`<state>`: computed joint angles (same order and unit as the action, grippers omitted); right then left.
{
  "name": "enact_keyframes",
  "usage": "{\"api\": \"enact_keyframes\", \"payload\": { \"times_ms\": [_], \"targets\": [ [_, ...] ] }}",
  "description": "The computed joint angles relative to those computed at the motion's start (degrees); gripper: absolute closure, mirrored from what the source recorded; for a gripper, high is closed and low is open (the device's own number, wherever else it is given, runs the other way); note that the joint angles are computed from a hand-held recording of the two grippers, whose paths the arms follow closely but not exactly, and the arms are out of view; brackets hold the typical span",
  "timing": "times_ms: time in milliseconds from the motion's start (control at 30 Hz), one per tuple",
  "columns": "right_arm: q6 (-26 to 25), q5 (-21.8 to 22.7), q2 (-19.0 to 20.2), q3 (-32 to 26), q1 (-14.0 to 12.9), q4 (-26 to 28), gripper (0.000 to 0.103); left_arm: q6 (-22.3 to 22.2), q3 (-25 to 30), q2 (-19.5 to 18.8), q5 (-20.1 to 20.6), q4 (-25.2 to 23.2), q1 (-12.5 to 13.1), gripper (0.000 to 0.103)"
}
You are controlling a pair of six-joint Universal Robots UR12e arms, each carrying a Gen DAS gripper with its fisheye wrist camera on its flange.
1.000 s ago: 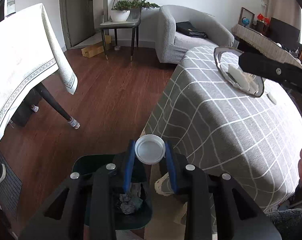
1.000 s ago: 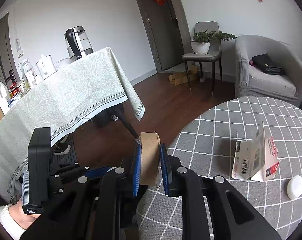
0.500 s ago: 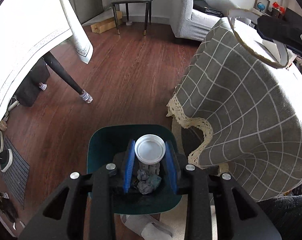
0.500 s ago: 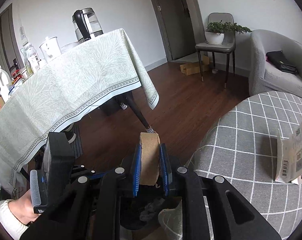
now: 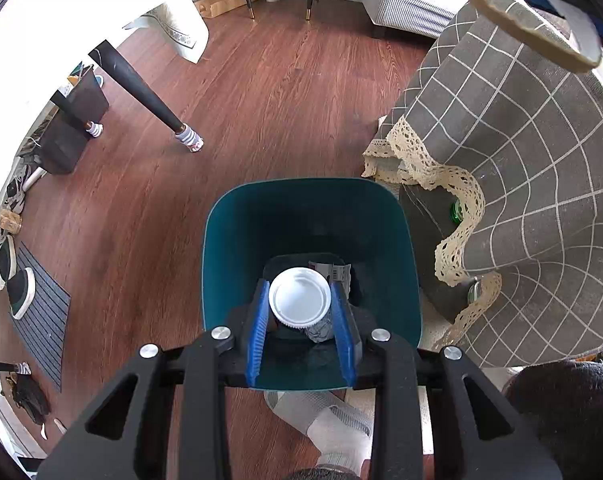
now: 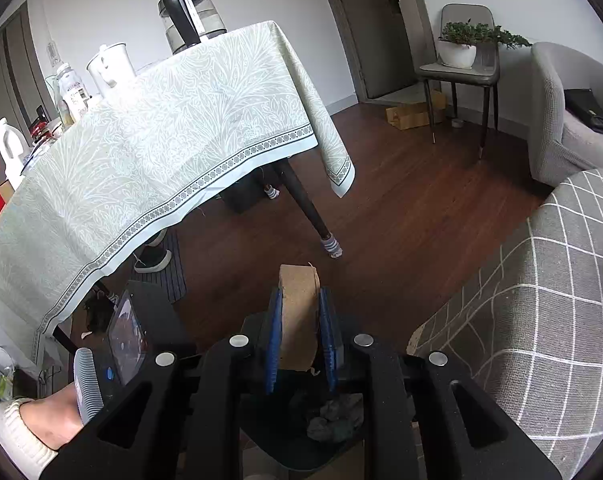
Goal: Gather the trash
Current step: 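Carry the white lid and brown cardboard over the teal bin, then open left tool to drop the white lid into the bin while right tool releases the cardboard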
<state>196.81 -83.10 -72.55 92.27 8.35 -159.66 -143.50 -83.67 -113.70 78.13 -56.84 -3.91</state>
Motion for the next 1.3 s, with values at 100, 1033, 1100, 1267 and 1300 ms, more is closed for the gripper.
{"api": "enact_keyframes", "payload": {
  "times_ms": [100, 1033, 1100, 1267, 1300],
  "targets": [
    [-0.1, 0.2, 0.7, -0.7, 0.3, 0.6, 0.085, 0.5, 0.0, 0.0, -0.7, -0.4, 0.4, 0.060],
    [-2.5, -1.8, 5.1, -3.8, 1.9, 12.7, 0.085, -11.1, 1.0, 2.7, -14.9, 7.7, 4.5, 0.043],
    [-2.9, -1.9, 5.6, -4.1, 2.1, 13.7, 0.085, -12.2, 1.3, 2.7, -16.1, 8.1, 4.7, 0.043],
    [-4.4, -2.3, 6.5, -5.0, 2.7, 16.4, 0.085, -14.8, 1.3, 3.0, -17.1, 10.3, 5.0, 0.041],
    [-4.8, -2.5, 6.6, -5.1, 2.8, 16.9, 0.085, -15.2, 1.3, 3.1, -17.4, 10.6, 5.0, 0.041]
  ]
}}
